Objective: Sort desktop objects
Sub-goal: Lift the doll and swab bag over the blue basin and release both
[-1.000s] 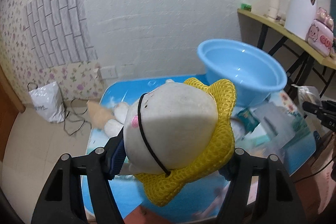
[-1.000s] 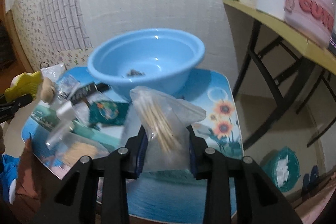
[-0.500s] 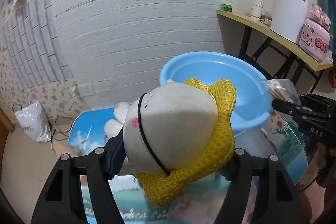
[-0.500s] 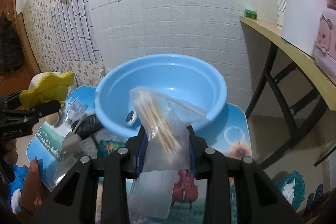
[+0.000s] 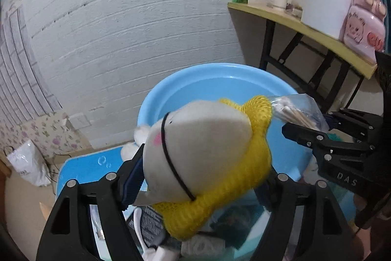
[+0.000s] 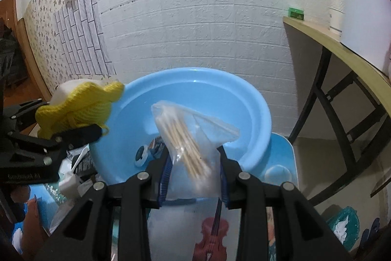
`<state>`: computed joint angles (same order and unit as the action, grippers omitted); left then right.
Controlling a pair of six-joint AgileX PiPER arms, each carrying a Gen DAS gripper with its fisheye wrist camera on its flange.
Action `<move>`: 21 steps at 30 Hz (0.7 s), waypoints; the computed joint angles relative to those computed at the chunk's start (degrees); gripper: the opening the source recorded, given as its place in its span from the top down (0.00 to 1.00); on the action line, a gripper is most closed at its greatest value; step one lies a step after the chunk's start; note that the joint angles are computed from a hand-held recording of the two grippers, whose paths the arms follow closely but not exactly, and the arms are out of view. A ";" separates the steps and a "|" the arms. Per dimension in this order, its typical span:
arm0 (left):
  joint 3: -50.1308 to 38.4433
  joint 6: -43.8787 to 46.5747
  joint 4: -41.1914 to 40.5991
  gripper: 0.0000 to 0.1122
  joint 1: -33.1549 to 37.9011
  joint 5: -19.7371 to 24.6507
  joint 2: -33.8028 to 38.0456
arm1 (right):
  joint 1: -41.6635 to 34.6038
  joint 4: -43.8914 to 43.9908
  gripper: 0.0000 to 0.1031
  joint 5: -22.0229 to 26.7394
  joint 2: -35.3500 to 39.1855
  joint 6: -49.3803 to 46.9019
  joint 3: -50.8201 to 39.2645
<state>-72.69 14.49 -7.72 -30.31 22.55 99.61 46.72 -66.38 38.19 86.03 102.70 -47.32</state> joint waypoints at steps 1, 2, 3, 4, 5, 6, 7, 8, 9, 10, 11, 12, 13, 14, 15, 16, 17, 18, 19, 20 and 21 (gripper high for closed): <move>-0.59 -2.43 2.40 0.32 -0.57 0.15 0.57 | -0.61 -0.60 0.68 -0.75 0.40 0.42 0.01; -0.80 -2.62 2.51 0.31 -0.64 0.43 0.77 | -1.43 -0.51 0.68 -1.62 0.99 0.49 -0.15; -0.94 -1.93 1.60 0.29 -0.63 0.75 0.90 | -1.89 -0.51 0.68 -2.02 1.21 0.50 -0.22; -0.72 -1.28 1.05 0.24 -0.62 0.69 0.75 | -2.05 -0.84 0.68 -2.18 1.51 0.94 -0.28; -0.10 -0.55 0.71 0.21 -0.46 0.49 0.23 | -2.07 -1.31 0.67 -2.24 1.56 1.40 -0.22; 0.48 -1.02 1.45 0.20 -0.56 -0.01 -0.25 | -1.83 -2.18 0.67 -2.18 1.57 2.38 -0.10; 1.01 -1.62 2.10 0.20 -0.62 -0.42 -0.76 | -1.71 -3.16 0.67 -2.17 1.54 3.51 0.19; 1.24 -1.71 2.06 0.19 -0.57 -0.50 -1.07 | -1.55 -4.18 0.67 -2.04 1.65 4.94 0.46; 1.44 -1.16 1.23 0.19 -0.36 -0.43 -1.45 | -1.61 -4.76 0.66 -2.01 1.80 5.84 0.60; 1.70 -0.58 0.56 0.18 -0.19 -0.43 -1.83 | -1.50 -5.08 0.66 -1.80 2.02 6.48 0.61; 1.98 -0.71 0.71 0.17 -0.12 -0.48 -2.22 | -1.31 -4.97 0.66 -1.40 2.37 6.73 0.40; 2.25 -1.06 1.09 0.17 -0.12 -0.53 -2.62 | -1.14 -4.78 0.65 -1.08 2.63 6.88 0.20; 2.24 -1.16 1.18 0.17 -0.15 -0.55 -2.71 | -0.96 -4.50 0.63 -0.77 2.90 6.88 -0.10; 2.36 -1.27 1.14 0.17 -0.26 -0.58 -3.07 | -0.69 -4.01 0.60 -0.55 3.10 6.64 -0.40; 2.73 -0.64 0.43 0.17 -0.19 -0.67 -3.62 | -0.74 -3.35 0.55 -0.49 3.23 5.78 -0.89; 2.93 -0.34 0.08 0.17 -0.22 -0.73 -3.98 | -0.47 -2.92 0.52 -0.29 3.23 5.29 -1.10; 3.10 -0.54 0.19 0.17 -0.39 -0.89 -4.23 | -0.14 -2.21 0.48 0.09 3.25 4.50 -1.43; 3.22 -0.44 0.07 0.17 -0.50 -0.94 -4.43 | 0.31 -1.57 0.45 0.72 3.25 3.85 -1.77; 3.45 -0.28 -0.07 0.17 -0.58 -0.99 -4.61 | 0.72 -1.21 0.43 1.23 3.18 3.47 -1.92; 3.68 -0.53 0.19 0.17 -0.73 -1.06 -4.75 | 0.92 -0.99 0.39 1.41 3.06 3.14 -1.96; 3.77 -1.04 0.67 0.17 -0.96 -1.00 -4.78 | 1.04 -0.97 0.37 1.48 2.81 3.00 -1.85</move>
<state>-68.92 13.45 -7.05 -31.27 21.55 94.83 47.76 -67.35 39.67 88.84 105.70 -49.17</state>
